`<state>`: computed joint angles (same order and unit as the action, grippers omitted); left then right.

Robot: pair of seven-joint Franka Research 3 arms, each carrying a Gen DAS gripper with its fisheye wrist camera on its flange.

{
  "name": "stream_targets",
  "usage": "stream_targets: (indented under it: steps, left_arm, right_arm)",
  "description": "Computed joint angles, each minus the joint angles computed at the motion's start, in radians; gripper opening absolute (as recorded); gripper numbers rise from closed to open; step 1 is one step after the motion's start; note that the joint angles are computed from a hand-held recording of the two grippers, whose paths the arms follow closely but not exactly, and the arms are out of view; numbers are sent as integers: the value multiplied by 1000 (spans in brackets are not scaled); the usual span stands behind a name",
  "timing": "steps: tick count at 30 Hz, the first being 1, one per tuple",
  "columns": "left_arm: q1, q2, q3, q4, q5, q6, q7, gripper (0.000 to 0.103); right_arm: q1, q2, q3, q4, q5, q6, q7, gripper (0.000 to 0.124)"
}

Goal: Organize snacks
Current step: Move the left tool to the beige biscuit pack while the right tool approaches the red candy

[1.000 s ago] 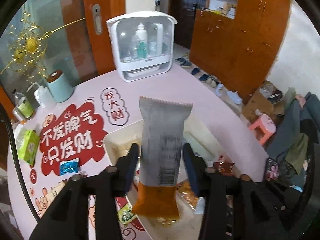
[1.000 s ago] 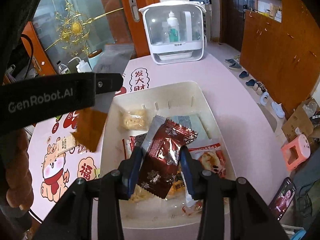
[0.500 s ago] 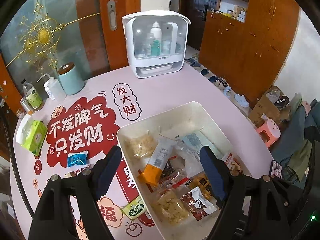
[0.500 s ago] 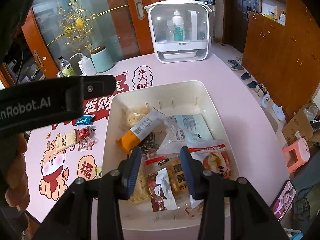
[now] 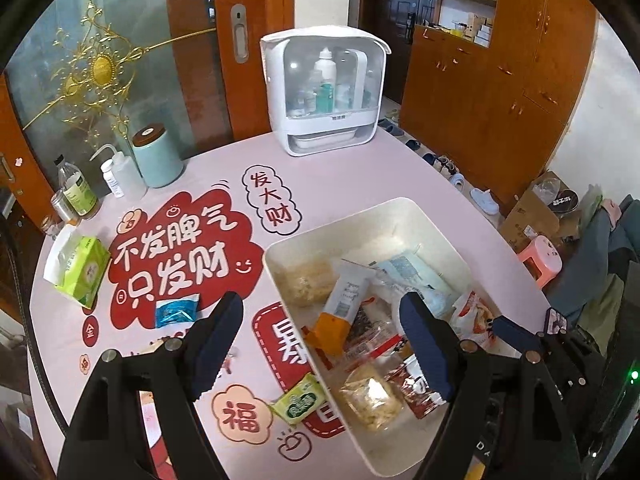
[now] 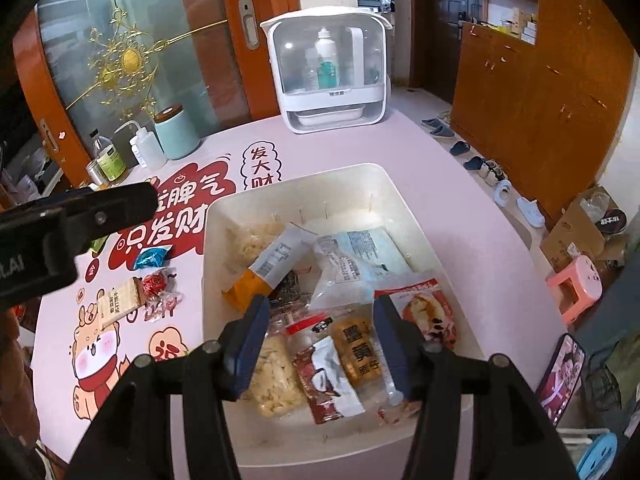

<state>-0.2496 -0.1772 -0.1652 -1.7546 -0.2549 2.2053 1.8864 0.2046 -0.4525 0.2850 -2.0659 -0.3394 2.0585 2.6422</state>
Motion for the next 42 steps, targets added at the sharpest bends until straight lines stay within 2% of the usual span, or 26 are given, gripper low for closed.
stream_targets:
  steps: [6,12,15,23,28,37,42]
  left_arm:
    - [23,-17,36,2,-29,-9,61,80]
    - [60,-35,75,-6,-66,7,131,80]
    - [84,-37,98,-19,-80,21,165,81]
    - [172,-1,148,-26,-120,-7,216,81]
    - [236,29,165,-26,-131,-23,246,81]
    - [316,96,160,-48,-62,7,343,81]
    - [337,177,136,-7,-57,-48,464,81]
  right_arm:
    - [6,54,42,69,-51,-44,64,55]
    - [47,132,66,158,-127,-104,160,55]
    - [82,181,69,206,-166,-133,198,55]
    - [200,334,60,362,-264,-210,227,55]
    - [277,425,28,455,-290,-221,219,55]
    - [356,539,-85,533,-179,-58,148,55]
    - [349,587,-133,521,-102,81,76,55]
